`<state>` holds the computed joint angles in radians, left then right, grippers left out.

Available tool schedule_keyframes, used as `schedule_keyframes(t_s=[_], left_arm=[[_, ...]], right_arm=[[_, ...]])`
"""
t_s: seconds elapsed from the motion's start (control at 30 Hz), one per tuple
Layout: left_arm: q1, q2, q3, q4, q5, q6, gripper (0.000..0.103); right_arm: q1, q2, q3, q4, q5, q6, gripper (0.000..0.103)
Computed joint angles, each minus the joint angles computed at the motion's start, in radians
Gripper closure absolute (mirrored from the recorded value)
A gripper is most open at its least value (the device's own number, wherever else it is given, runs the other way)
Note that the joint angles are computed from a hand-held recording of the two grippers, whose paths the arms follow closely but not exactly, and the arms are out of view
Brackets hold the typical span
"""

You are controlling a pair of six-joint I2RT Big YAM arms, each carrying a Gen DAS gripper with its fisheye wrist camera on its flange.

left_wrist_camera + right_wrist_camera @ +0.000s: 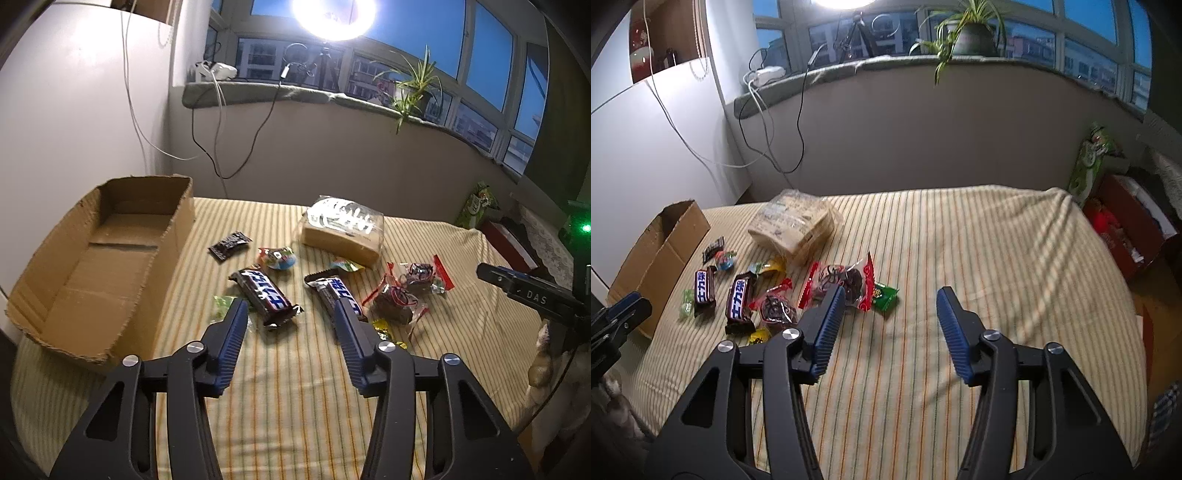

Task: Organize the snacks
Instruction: 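Grasp the chocolate bar with the left tool while the right tool grasps the red candy packet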

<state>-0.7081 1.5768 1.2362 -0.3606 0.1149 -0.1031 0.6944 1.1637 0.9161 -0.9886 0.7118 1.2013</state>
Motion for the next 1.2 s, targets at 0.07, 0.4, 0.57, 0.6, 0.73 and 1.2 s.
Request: schedule_keyframes(t_s=[0.07, 0.4, 0.57, 0.6, 0.73, 1.2], left_arm=[[-0.005, 0.011, 0.009, -0.007, 0.004, 0.006, 0.059], [-0.034, 0.107, 0.111, -0.073, 0.06, 0.036, 0.068], [-0.052, 0.165, 0.17, -0.108, 0.074, 0.047, 0.072], [-0.053, 0.176, 0.181, -0.115, 0.078, 0.045, 0.073], [-0.059, 0.203, 0.21, -0.133, 0.083, 0.043, 0.074], [-0.045, 0.275, 0.292, -0.211, 0.085, 0.032, 0.073]], right_arm=[[-0.012, 0.002, -0.006, 0.026, -0.02, -0.033, 0.049], [-0.099, 0.013, -0.036, 0.195, -0.156, -0.217, 0.049], [-0.138, 0.045, -0.027, 0.254, -0.206, -0.31, 0.049], [-0.15, 0.052, -0.026, 0.268, -0.225, -0.328, 0.049], [-0.188, 0.083, -0.019, 0.306, -0.273, -0.383, 0.049], [-0.234, 0.111, -0.028, 0.36, -0.404, -0.444, 0.049]])
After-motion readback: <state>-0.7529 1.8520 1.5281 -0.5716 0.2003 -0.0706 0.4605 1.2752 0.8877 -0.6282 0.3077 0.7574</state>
